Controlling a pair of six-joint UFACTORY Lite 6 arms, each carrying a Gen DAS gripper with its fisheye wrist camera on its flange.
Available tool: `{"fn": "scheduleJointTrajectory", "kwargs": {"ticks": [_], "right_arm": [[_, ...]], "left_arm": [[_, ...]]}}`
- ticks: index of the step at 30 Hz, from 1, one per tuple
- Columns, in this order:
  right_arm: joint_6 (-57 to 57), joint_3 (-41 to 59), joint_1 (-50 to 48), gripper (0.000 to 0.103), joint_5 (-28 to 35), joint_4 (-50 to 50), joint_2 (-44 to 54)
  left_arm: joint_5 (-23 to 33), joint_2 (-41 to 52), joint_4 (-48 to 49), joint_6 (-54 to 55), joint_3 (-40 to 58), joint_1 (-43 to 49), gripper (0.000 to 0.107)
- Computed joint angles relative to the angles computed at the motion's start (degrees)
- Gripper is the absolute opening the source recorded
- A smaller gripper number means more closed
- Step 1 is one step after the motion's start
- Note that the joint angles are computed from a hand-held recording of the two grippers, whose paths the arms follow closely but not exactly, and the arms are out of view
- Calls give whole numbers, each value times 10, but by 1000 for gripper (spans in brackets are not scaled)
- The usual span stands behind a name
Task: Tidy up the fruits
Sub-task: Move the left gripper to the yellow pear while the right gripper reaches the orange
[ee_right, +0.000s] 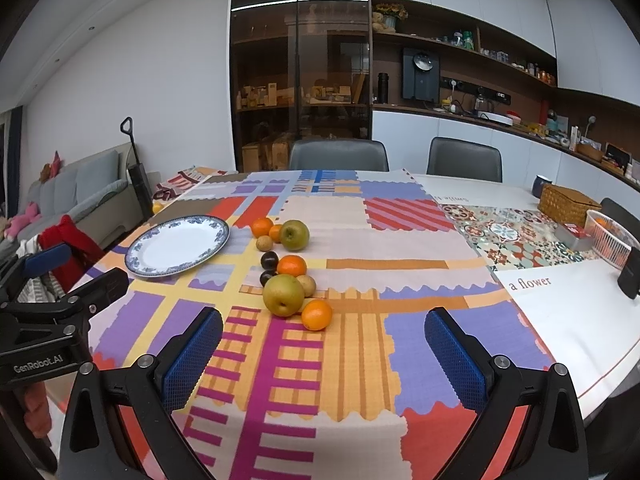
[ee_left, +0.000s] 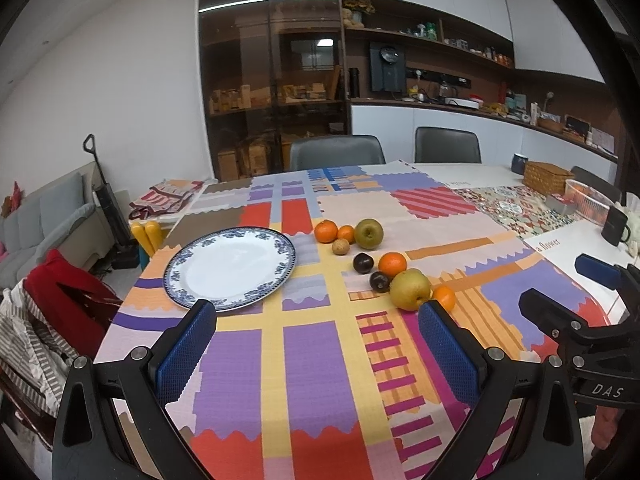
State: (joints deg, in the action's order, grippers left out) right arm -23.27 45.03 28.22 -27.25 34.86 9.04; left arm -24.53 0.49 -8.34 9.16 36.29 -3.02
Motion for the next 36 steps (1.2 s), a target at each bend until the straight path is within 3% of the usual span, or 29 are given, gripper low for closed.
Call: {"fn": "scheduleJointTrajectory", "kwargs": {"ticks": [5,12,23,36], "right_arm": [[-4,11,-10,102,4,-8,16],[6,43,-38,101,10,-58,61],[40,150,-74,84,73,-194,161],[169,305,-94,61,173,-381,294]], "left_arm": [[-3,33,50,-15,25,-5,102],[-2,98,202,-95,85,1,86],[8,238,411,-200,228,7,69],[22,420,807,-517,456,23,55]]}}
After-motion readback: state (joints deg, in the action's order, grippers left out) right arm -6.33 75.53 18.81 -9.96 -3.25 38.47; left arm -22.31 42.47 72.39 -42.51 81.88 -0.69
